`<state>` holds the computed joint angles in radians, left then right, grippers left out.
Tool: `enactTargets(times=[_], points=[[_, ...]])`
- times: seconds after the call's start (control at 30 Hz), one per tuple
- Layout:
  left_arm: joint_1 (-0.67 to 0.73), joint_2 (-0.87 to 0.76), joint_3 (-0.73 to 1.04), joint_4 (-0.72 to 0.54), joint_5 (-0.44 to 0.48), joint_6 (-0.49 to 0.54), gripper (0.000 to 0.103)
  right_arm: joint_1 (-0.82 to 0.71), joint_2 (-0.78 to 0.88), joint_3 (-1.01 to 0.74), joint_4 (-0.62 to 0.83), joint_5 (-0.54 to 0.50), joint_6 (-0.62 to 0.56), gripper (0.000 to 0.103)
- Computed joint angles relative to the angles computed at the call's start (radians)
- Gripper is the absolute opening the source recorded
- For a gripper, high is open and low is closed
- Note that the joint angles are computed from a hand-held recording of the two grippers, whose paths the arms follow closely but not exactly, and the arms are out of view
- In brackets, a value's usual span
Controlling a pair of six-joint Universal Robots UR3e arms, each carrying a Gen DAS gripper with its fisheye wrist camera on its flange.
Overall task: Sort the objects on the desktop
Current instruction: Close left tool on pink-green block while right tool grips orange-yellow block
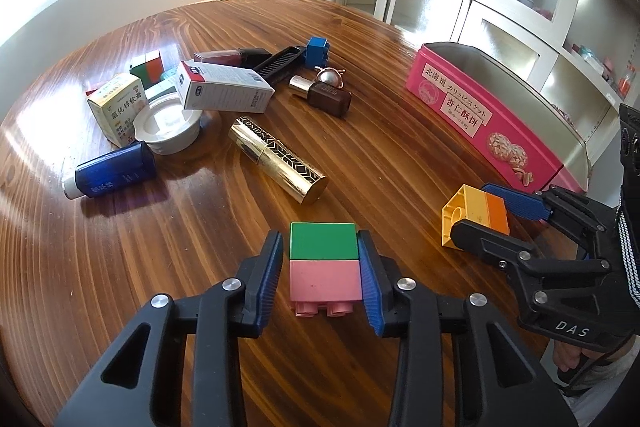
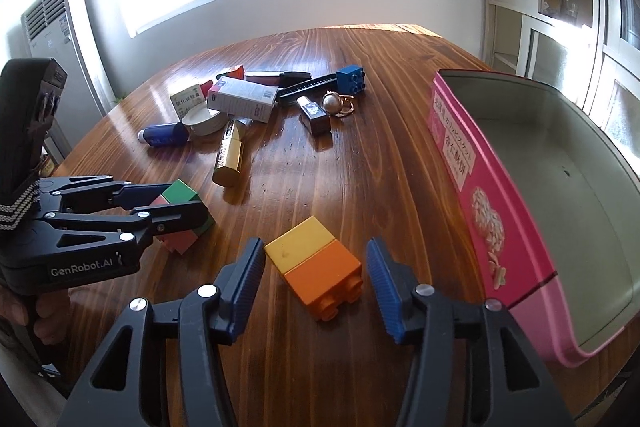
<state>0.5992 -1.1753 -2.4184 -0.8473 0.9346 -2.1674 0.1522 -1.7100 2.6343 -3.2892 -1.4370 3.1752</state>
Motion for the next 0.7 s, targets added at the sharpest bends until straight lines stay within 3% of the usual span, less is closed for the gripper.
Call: enactTargets(times=[0.2,0.37,0.47,0.7], points=[[-0.006,0.008,-0.023,0.039,0.005,0.003,0.036,0.013,0.039,-0.029,0.023,-0.032,0.008,0.056],[-0.003,0.008,-0.03,0.046,0.006,0.002,0.036,0.041,0.058,-0.046,0.024,-0.065,0.009,0.046],[-0.002,0.018,-0.041,0.058,0.007,0.0,0.035,0.043,0.063,-0.045,0.015,-0.07,0.014,0.046],[0.025,0.071,-0.019,-0.029,-0.037,0.009,0.035,0.016,-0.036,0.005,-0.016,-0.014,0.01,0.045]])
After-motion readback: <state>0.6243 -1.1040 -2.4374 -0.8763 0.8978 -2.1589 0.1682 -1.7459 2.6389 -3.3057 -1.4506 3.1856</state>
